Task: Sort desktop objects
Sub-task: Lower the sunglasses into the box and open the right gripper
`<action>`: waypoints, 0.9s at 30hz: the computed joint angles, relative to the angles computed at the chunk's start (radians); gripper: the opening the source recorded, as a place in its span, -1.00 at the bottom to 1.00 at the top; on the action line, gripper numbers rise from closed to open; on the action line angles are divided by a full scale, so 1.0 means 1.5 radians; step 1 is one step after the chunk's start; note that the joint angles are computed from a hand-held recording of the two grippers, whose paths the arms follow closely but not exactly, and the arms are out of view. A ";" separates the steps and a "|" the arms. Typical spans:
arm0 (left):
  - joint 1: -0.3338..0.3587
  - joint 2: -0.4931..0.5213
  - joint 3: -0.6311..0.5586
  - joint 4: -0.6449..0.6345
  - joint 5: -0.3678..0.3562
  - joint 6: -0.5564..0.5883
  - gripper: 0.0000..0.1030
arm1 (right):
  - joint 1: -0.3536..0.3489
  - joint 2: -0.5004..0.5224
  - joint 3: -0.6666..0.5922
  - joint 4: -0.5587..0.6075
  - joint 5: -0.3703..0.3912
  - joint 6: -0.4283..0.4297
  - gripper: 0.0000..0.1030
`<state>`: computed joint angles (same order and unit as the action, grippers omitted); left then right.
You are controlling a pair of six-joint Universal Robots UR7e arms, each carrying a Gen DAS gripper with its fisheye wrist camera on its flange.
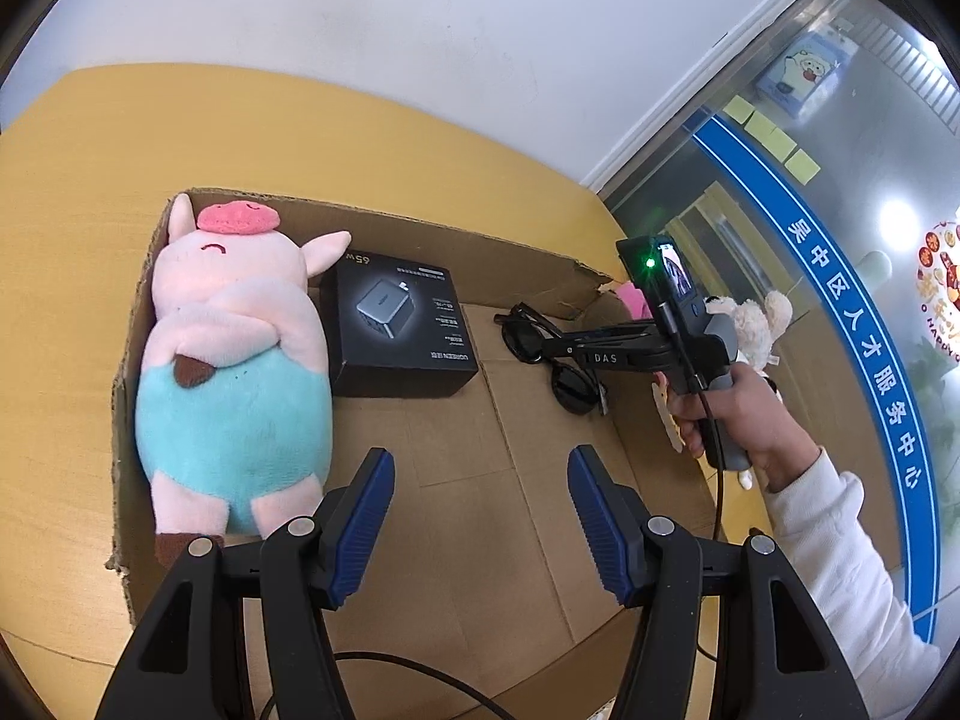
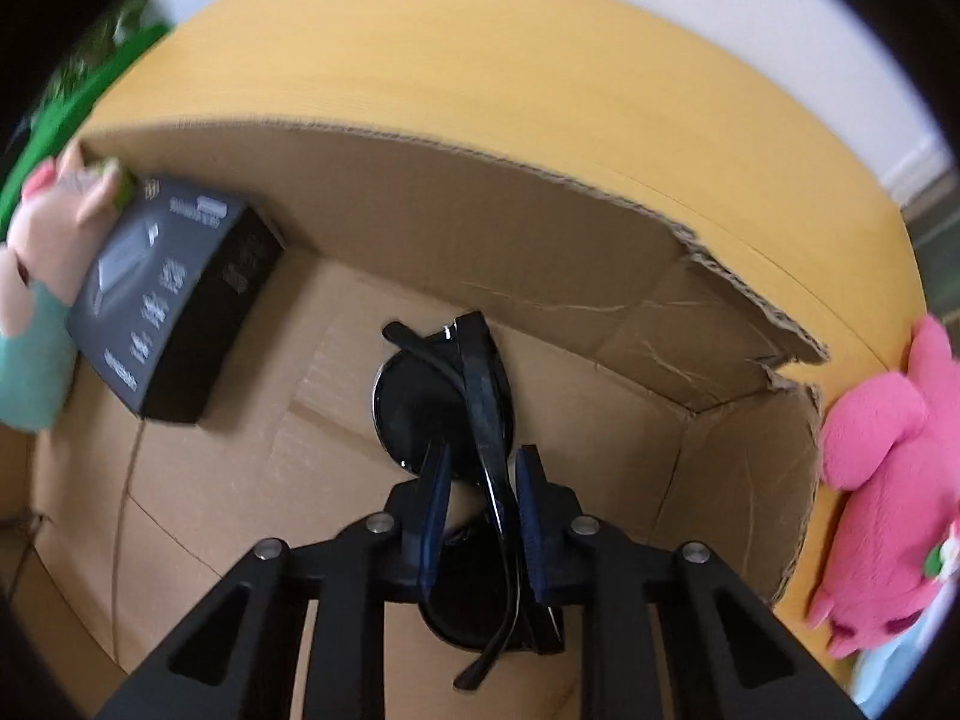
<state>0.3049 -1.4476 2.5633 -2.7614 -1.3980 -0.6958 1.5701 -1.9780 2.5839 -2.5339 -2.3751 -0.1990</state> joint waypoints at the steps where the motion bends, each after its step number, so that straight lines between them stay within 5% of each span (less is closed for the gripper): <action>1: -0.001 0.002 0.000 -0.002 -0.002 0.000 0.14 | -0.008 -0.010 -0.001 0.007 0.007 0.016 -0.78; 10: -0.007 0.006 0.013 -0.034 -0.021 -0.012 0.14 | -0.067 -0.116 0.073 -0.078 -0.006 0.075 -0.84; 18: -0.032 -0.030 0.024 -0.002 -0.008 -0.031 0.14 | -0.069 -0.085 0.076 -0.138 -0.067 0.089 -0.83; 21: -0.047 -0.059 0.029 0.028 0.008 -0.044 0.14 | -0.048 -0.061 0.057 -0.116 -0.095 0.115 -0.44; 23: -0.059 -0.080 0.032 0.052 0.026 -0.056 0.14 | -0.021 -0.064 0.060 -0.113 -0.139 0.111 0.22; 27: -0.101 -0.149 0.036 0.129 0.062 -0.090 0.14 | 0.064 -0.099 0.062 -0.059 -0.202 0.141 0.24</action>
